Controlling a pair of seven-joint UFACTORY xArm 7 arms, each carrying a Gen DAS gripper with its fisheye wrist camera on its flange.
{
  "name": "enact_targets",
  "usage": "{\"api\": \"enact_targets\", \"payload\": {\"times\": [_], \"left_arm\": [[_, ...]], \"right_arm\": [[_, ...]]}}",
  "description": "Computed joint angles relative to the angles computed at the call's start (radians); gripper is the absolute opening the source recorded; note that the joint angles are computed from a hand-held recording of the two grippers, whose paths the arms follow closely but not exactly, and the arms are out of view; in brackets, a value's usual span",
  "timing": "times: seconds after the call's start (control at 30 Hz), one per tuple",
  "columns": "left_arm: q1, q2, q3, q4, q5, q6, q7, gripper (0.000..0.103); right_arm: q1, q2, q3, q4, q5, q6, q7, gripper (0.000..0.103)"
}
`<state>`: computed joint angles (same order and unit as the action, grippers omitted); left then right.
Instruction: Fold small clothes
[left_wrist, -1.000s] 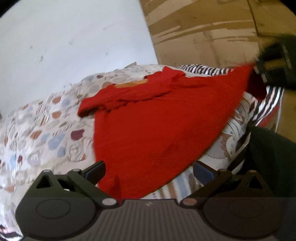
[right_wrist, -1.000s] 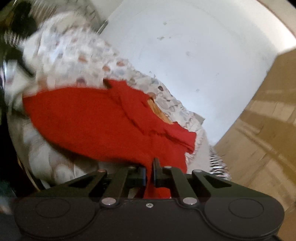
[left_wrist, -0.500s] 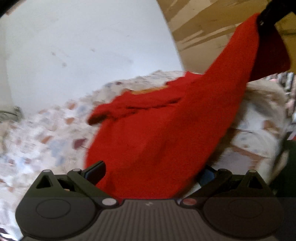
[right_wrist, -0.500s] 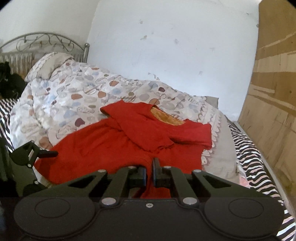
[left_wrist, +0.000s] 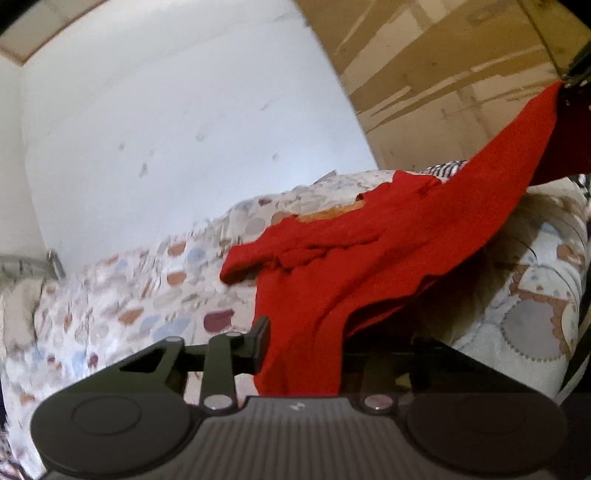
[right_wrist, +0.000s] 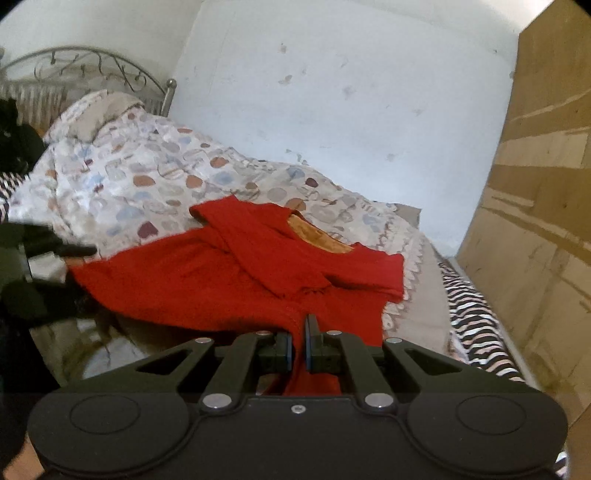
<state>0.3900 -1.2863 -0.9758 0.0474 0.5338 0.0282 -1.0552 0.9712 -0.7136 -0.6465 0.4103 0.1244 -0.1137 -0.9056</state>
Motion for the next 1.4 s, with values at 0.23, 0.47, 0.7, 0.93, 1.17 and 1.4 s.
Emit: {"api": "enact_targets", "payload": {"times": [0.23,0.47,0.7,0.93,1.17,1.4], "left_arm": [[-0.007,0.058,-0.007,-0.002,0.011,0.046,0.006,0.037],[-0.146,-0.11,0.011,-0.041,0.079,0.13,-0.023,0.006],[-0.132,-0.226,0.113,0.0,0.106,0.122,-0.03,0.005],[-0.171,-0.317,0.192,0.046,0.089,0.148,0.092,0.005],[-0.489,-0.353,0.318,0.096,0.011,0.447,0.277,0.005],[-0.704,-0.376,0.324,0.224,-0.105,0.773,0.396,0.005]], "right_arm": [[-0.005,0.038,-0.063,-0.129,-0.111,-0.225,-0.003,0.005],[0.016,0.035,-0.139,-0.196,-0.226,-0.382,0.055,0.005],[0.003,0.082,-0.152,-0.201,-0.32,-0.546,0.129,0.004],[-0.054,0.037,-0.145,-0.184,-0.442,-0.653,0.202,0.004],[-0.202,-0.241,-0.15,-0.227,-0.687,-0.456,0.273,0.003],[-0.303,-0.746,-0.172,-0.312,-0.786,-0.006,0.23,0.003]]}}
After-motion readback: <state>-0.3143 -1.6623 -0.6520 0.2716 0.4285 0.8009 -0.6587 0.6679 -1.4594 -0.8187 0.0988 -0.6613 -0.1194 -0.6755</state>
